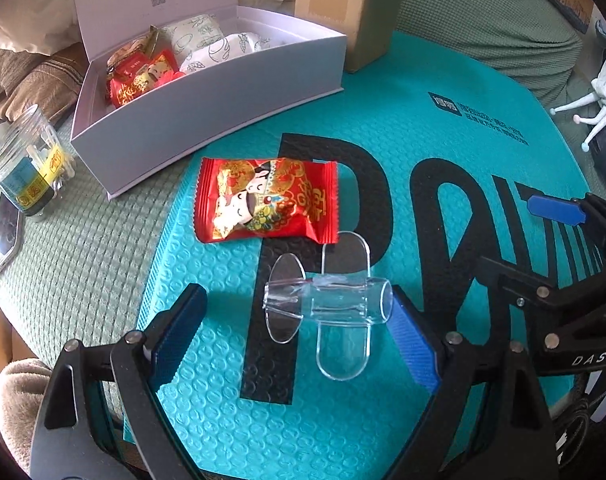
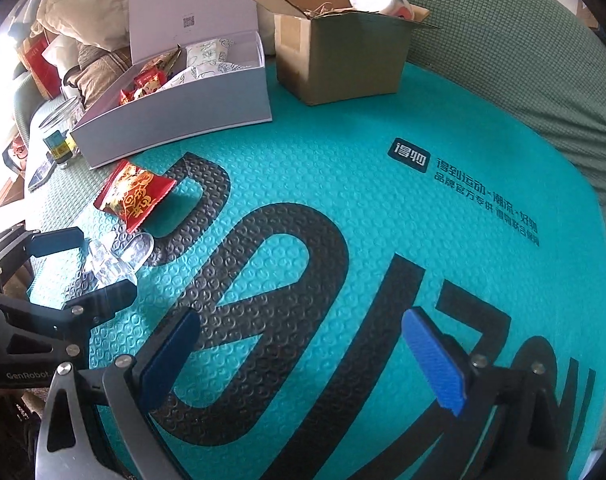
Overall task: Organize objects
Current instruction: 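Move both open tools back over the teal mat toward the red candy, then grasp the red wrapped candy with the right tool while the left tool approaches the clear holder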
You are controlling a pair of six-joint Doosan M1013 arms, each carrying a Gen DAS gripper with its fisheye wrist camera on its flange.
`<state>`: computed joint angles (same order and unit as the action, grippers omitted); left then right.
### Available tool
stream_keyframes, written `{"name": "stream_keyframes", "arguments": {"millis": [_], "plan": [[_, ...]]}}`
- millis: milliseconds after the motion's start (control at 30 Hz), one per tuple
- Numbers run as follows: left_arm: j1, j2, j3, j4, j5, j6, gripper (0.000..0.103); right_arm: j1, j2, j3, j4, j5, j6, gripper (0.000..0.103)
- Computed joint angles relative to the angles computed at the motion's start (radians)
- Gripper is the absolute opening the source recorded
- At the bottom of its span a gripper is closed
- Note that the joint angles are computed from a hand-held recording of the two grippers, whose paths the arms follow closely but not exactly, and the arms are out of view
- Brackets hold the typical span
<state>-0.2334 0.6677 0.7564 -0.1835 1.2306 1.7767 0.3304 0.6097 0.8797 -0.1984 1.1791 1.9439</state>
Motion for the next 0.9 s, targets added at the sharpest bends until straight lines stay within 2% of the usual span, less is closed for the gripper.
{"name": "stream_keyframes", "arguments": {"millis": [167,467,633,800,900], "plan": [[0.019,-0.010,0.019,0.004,-0.032,-0.034,0.089,0.007,0.029,-0.045,0.033,0.001,-0.056,0.102],[0.074,0.000,0.009,-0.059,-0.026,-0.091,0.089,0.021,0.118,-0.193,0.122,0.022,-0.180,0.102],[0.095,0.006,0.000,-0.075,-0.025,-0.113,0.088,0.028,0.176,-0.292,0.133,0.019,-0.304,0.102],[0.114,0.022,-0.025,-0.123,-0.018,-0.107,0.088,0.011,0.228,-0.380,0.273,0.035,-0.409,0.101],[0.122,0.029,-0.036,-0.142,-0.024,-0.096,0.088,0.006,0.256,-0.426,0.310,0.063,-0.431,0.099]]}}
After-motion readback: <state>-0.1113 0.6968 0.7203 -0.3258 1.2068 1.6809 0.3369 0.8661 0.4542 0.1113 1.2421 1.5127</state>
